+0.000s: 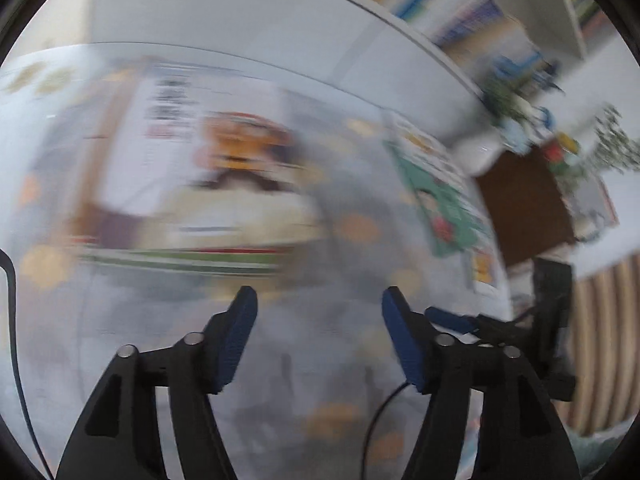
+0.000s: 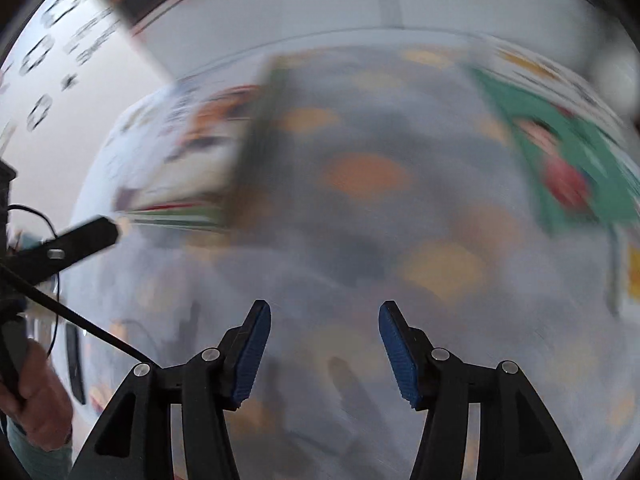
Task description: Organize books
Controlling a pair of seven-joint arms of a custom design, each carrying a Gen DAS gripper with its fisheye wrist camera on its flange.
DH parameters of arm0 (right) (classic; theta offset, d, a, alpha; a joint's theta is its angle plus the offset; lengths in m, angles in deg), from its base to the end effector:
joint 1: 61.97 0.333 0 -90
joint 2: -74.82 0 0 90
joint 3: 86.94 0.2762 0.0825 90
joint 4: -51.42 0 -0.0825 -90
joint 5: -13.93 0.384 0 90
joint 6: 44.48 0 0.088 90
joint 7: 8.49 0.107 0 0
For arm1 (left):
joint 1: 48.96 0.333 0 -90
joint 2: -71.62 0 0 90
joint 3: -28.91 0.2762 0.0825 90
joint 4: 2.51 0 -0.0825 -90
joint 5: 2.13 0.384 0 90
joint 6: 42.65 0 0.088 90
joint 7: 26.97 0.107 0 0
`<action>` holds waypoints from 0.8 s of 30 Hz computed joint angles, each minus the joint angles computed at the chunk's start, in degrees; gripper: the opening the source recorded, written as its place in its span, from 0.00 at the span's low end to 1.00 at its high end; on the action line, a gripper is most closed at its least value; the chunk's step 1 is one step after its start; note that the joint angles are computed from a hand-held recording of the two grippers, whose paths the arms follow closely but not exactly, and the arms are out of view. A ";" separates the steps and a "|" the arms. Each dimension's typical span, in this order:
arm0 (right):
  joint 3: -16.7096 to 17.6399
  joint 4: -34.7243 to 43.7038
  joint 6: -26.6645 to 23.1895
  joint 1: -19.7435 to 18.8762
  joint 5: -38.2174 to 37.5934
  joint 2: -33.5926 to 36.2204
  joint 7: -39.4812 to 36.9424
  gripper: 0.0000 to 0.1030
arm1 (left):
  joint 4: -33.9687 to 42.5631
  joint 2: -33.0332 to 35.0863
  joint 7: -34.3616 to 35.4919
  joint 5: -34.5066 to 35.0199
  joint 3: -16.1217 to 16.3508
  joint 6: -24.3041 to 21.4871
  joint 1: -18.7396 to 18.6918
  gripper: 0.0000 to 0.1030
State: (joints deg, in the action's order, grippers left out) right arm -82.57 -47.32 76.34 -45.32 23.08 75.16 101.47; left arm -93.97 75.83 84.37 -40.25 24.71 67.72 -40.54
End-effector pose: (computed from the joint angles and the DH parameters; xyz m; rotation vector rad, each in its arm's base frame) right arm 0.5554 0.2213 0.5634 -1.8971 1.9690 -0.0267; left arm 0.6079 0.0032 0.5805 1.8542 -2.1364 1.0109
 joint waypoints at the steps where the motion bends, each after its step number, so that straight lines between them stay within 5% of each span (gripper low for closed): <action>1: -0.53 -2.55 0.27 -0.51 -0.30 -2.23 1.20 0.53 | 1.41 1.00 -0.14 -0.99 -1.01 -1.26 -0.92 0.62; 5: -3.16 -12.78 2.29 -5.44 -2.65 -11.79 6.23 0.53 | 5.85 4.82 -1.83 -1.50 -4.29 -0.47 -4.55 0.62; 10: -6.07 -13.00 4.60 -12.60 -5.82 -12.82 8.15 0.53 | 17.26 15.11 -8.42 2.73 -8.50 1.05 -9.20 0.62; 17: -9.28 -2.86 6.06 -17.41 -1.63 -1.78 1.45 0.53 | 36.28 31.33 -22.81 15.01 -11.20 0.34 -15.52 0.62; 24: -9.25 6.50 6.66 -17.74 -0.78 9.31 -4.28 0.36 | 40.55 35.58 -29.13 21.06 -11.99 1.63 -17.32 0.61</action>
